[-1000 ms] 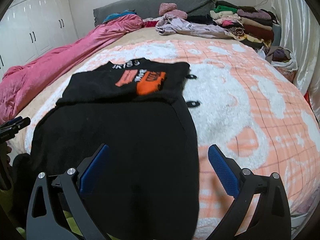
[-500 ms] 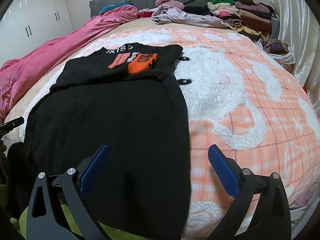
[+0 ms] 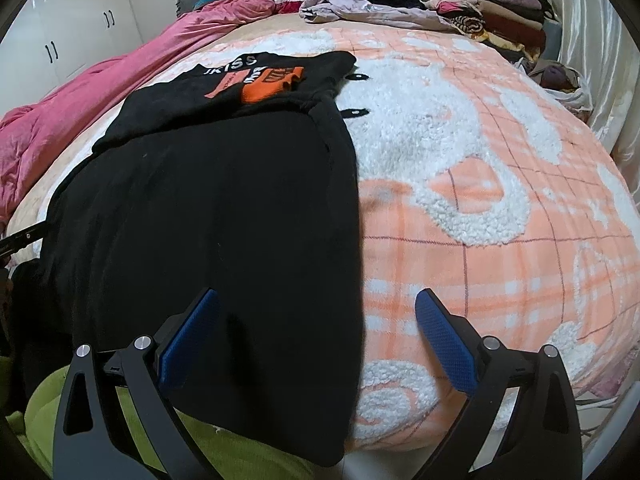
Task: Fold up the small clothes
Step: 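Grasp the black hem with both tools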
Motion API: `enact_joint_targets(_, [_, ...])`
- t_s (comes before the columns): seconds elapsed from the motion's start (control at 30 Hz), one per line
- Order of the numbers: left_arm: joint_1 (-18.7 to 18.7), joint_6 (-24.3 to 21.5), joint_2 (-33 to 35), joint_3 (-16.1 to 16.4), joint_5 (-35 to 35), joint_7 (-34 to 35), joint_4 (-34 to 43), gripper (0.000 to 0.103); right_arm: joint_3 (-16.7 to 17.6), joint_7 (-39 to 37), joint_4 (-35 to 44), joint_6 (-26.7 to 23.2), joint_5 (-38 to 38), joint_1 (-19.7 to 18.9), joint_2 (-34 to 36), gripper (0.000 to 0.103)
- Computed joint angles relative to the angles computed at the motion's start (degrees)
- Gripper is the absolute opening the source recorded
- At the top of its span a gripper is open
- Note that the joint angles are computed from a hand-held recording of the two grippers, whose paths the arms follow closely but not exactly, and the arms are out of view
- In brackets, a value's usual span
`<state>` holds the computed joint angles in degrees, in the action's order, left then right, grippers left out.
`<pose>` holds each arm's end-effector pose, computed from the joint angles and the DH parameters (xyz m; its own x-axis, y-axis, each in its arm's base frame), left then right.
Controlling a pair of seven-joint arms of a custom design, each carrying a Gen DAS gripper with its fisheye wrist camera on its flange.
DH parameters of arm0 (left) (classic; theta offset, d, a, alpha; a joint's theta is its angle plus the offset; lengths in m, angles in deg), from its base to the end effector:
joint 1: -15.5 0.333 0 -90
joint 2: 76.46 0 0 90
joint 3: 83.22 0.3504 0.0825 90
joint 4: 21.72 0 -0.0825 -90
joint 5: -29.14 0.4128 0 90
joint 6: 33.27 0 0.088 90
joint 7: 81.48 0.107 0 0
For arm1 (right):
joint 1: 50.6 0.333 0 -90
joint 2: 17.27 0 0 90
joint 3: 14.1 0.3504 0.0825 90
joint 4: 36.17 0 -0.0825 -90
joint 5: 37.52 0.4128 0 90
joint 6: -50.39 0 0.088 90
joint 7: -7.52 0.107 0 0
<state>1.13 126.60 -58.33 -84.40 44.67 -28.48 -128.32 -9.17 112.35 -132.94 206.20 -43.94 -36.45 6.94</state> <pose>0.6775 -0.1998 0.4349 0.0999 -0.9821 0.1596 -0.8050 -0.1740 -0.5672 0.7090 0.2396 0.4403 0.1692 -0.9817 -0.0872 -0.8186 -0.0907 -0.5672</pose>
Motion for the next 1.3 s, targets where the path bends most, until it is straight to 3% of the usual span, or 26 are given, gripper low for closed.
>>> enact_joint_targets(0.07, [0.27, 0.07, 0.06, -0.24, -0.64, 0.26, -0.09, 0.093, 0.48, -0.3, -0.23, -0.03, 1.18, -0.68, 0.05, 0.096])
enact_joint_targets(0.17, [0.57, 0.36, 0.06, -0.56, -1.53, 0.99, -0.28, 0.091, 1.51, -2.19, -0.43, 0.07, 3.1, -1.76, 0.21, 0.08])
enact_joint_targets(0.33, [0.61, 0.54, 0.12, -0.81, -2.66, 2.28, -0.25, 0.087, 5.59, -10.3, -0.93, 0.61, 9.11, -5.21, 0.04, 0.041])
enact_joint_targets(0.5, [1.08, 0.83, 0.09, -1.5, -4.36, 4.23, -0.31, 0.075, 7.3, -16.74, -1.02, 0.37, 14.18, -6.34, -0.25, 0.022])
enact_joint_targets(0.63, [2.77, 0.57, 0.26, -3.61, -8.77, 8.29, -0.47, 0.061, 6.8, -18.59, -1.46, 0.48, 16.14, -6.0, -0.54, 0.022])
enact_joint_targets(0.7, [3.69, 0.59, 0.34, -4.75, -11.64, 10.85, -0.69, 0.055, 6.63, -19.35, -2.1, 0.74, 16.97, -5.97, -0.87, 0.027])
enact_joint_targets(0.97, [2.72, 0.2, -0.15, -3.39, -13.1, 11.68, -1.57, 0.035, 6.97, -21.49, -4.22, 2.27, 21.05, -6.54, -1.57, 0.032])
enact_joint_targets(1.1, [3.45, 1.09, -1.09, -4.12, -14.99, 12.95, -2.78, 0.035, 7.63, -21.75, -4.58, 3.07, 23.43, -7.2, -1.61, 0.034])
enact_joint_targets(1.3, [2.86, 0.27, -1.21, -3.64, -14.42, 12.74, -2.97, 0.036, 6.03, -20.23, -5.52, 3.64, 20.59, -5.6, -2.22, 0.036])
